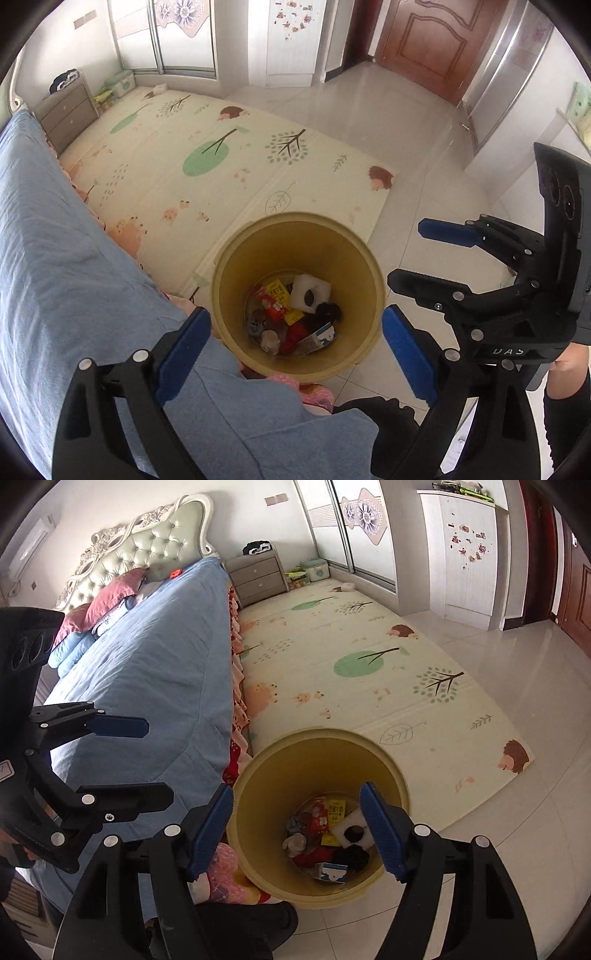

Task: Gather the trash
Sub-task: 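Open the right tool to drop the black cloth while the left tool releases the wrapper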

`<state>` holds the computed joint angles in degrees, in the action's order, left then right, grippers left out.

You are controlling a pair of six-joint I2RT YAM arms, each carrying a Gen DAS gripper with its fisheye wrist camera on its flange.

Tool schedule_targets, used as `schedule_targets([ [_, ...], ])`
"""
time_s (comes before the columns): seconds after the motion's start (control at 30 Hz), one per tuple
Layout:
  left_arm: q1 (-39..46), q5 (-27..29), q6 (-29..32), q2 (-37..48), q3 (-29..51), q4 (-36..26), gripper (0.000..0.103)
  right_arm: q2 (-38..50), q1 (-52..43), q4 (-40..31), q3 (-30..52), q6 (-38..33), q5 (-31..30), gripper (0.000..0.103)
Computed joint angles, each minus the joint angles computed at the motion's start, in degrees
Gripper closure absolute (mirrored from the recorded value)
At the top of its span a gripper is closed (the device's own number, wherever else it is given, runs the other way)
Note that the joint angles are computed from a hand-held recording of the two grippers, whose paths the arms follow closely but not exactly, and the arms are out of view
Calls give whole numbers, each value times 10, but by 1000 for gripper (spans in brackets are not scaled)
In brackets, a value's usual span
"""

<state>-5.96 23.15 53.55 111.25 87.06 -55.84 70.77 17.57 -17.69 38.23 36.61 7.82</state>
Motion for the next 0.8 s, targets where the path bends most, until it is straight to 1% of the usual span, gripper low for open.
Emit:
schedule_targets([
  [0.13,0,4,5,-15,-19,12,10,1,1,-13,14,3,0,33],
  [0.4,13,24,24,-43,-39,16,9,-12,25,-46,29,22,26,33],
  [0.5,34,44,47,-56,-45,11,9,-17,39,-58,37,32,35,33],
  [0.67,72,66,71,-73,-44,-2,9,-10,72,-79,75,43,61,33],
  [0.8,129,103,108,-84,-35,-18,9,12,110,-83,116,49,80,33],
])
